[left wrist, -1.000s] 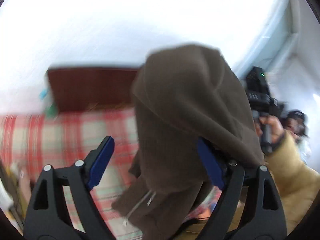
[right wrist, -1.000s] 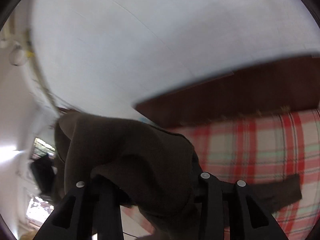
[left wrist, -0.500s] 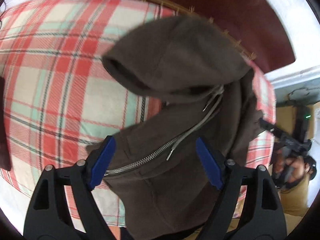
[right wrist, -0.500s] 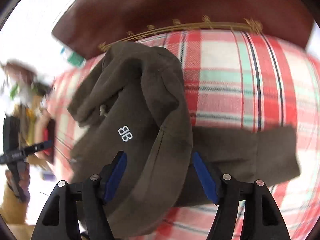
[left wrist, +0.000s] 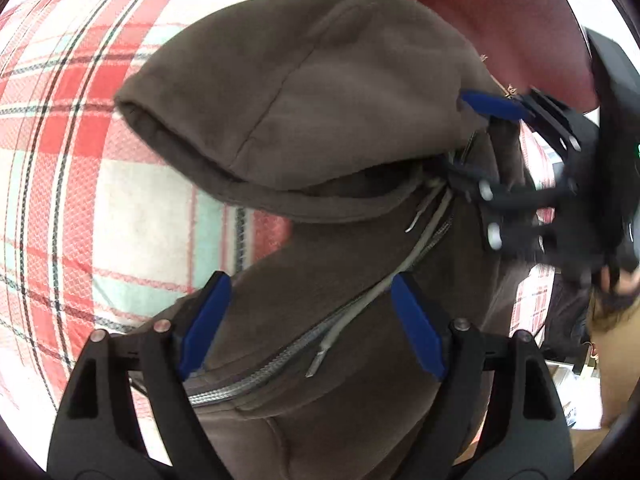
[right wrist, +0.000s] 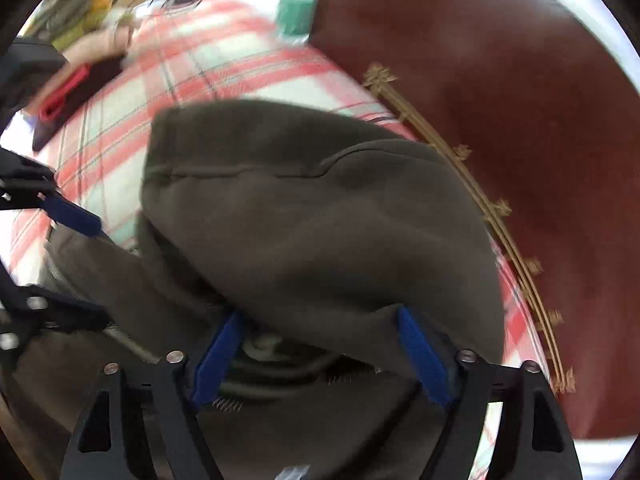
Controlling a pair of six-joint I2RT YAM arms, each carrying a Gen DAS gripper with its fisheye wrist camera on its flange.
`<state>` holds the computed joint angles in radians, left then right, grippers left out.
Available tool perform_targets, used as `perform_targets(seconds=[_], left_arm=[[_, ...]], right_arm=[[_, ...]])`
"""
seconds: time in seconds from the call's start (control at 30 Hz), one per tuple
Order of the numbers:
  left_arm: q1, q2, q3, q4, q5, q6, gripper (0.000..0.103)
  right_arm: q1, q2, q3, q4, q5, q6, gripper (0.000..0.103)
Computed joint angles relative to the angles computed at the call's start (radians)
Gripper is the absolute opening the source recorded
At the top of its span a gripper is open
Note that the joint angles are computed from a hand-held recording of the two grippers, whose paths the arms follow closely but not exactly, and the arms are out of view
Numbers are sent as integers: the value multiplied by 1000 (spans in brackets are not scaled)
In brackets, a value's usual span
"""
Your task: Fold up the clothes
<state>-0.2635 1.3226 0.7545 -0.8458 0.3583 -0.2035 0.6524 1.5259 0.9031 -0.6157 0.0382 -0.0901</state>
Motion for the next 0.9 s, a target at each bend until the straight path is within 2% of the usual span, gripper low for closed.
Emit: perform_targets(seconds=[0.03,0.07,0.1,0.2,0.27,0.33,0.37,0.4,0.47,0.53,0.67,0.7,0.73,0.77,0.8,0.87,0.9], left_arm=[[23,4,-4,-5,13,19,83],[52,7,-7,-15,26,41,83],[72,9,-5,-21,32,60,83],[105,10,8,-31,41,108,83],[97,14,28,-31,41,127,83],[73,28,48,-22,32,142,83],[47,45,59,-10,19,146,83],[22,63,72,0,6,152,83],[-17,121,92,34,-25,141,83],[-20,187,124,63,-17,127,83],[-5,322,229,97,4,102,83],[0,356,260,102,7,96,83],[4,389,292,105,11,89,83],[8,422,326,107,15,82,82],[12,444,354,109,12,77,76],[23,475,415,109,3,65,69],[29,486,453,100,10,61,68]], right_arm=[[-70,8,30,-15,-94,9,35],[-137,23,67,-35,-187,22,23],[-219,9,99,-57,-277,39,4],[-390,-44,177,-106,-372,45,4],[-470,-64,217,-131,-369,38,4],[-583,-68,232,-133,-432,75,4],[-619,-71,218,-105,-423,103,4],[-638,-72,203,-75,-359,116,4],[-685,-67,157,-24,-274,166,11],[-759,-17,145,-74,-344,183,32],[-854,-153,-27,-86,-423,133,58],[-876,-197,-70,-108,-452,117,75],[-899,-241,-111,-135,-478,97,83],[-914,-272,-153,-171,-514,56,83],[-909,-281,-174,-203,-516,26,83],[-858,-285,-239,-206,-442,11,83],[-863,-270,-265,-198,-455,10,83]])
